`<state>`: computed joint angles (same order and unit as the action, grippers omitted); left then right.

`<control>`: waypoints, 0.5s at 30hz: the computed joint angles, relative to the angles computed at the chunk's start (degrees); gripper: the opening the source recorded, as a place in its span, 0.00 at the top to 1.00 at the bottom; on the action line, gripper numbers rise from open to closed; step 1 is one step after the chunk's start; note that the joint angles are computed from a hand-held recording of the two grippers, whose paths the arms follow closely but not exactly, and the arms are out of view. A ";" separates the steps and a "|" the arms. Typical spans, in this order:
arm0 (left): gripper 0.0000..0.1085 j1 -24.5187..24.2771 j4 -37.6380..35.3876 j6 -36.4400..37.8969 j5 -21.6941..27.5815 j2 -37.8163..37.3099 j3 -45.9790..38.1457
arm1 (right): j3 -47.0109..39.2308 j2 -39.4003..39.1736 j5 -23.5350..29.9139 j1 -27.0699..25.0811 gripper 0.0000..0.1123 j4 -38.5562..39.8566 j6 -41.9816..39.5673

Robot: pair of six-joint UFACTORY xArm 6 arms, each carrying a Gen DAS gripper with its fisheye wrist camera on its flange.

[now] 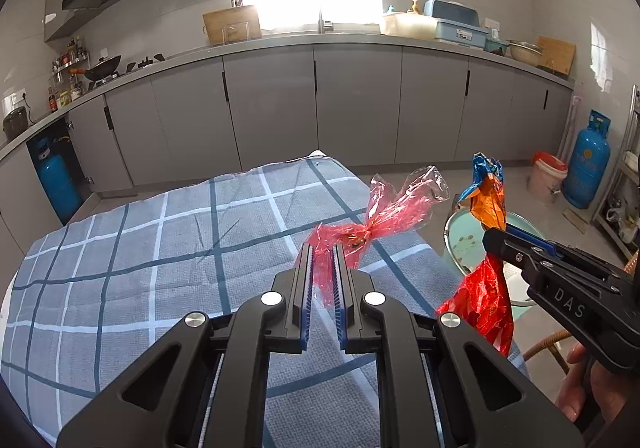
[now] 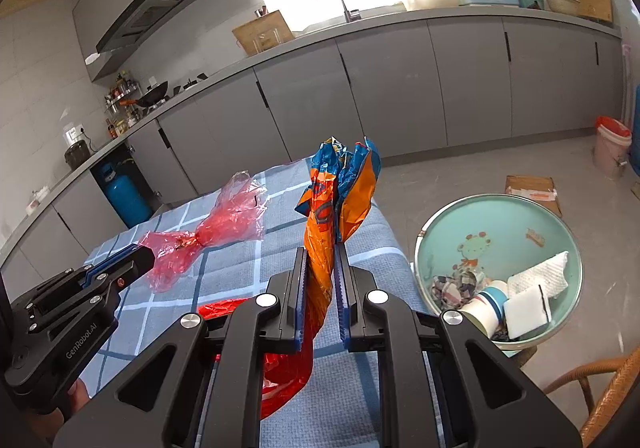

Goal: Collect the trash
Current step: 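Carry the orange wrapper, red bag and pink bag over the green basin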

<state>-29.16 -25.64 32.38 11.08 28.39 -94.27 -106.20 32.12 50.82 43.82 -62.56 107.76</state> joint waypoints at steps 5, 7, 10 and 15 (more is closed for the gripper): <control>0.90 -0.85 0.34 0.13 -0.06 0.17 -0.45 | 3.64 -2.56 0.37 -0.05 0.87 -1.34 2.50; 0.90 -1.17 0.57 -0.02 0.01 0.36 -0.86 | 4.96 -3.54 0.77 0.00 0.87 -1.80 3.27; 0.90 -1.82 0.65 0.09 0.10 0.55 -1.27 | 7.46 -5.25 0.98 -0.01 0.87 -2.49 4.51; 0.90 -2.82 0.61 0.41 0.30 0.93 -1.92 | 11.23 -7.89 1.77 0.09 0.87 -3.34 6.75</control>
<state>-31.98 -25.04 32.79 11.38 29.32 -96.20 -94.96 24.24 52.59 43.91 -65.90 114.52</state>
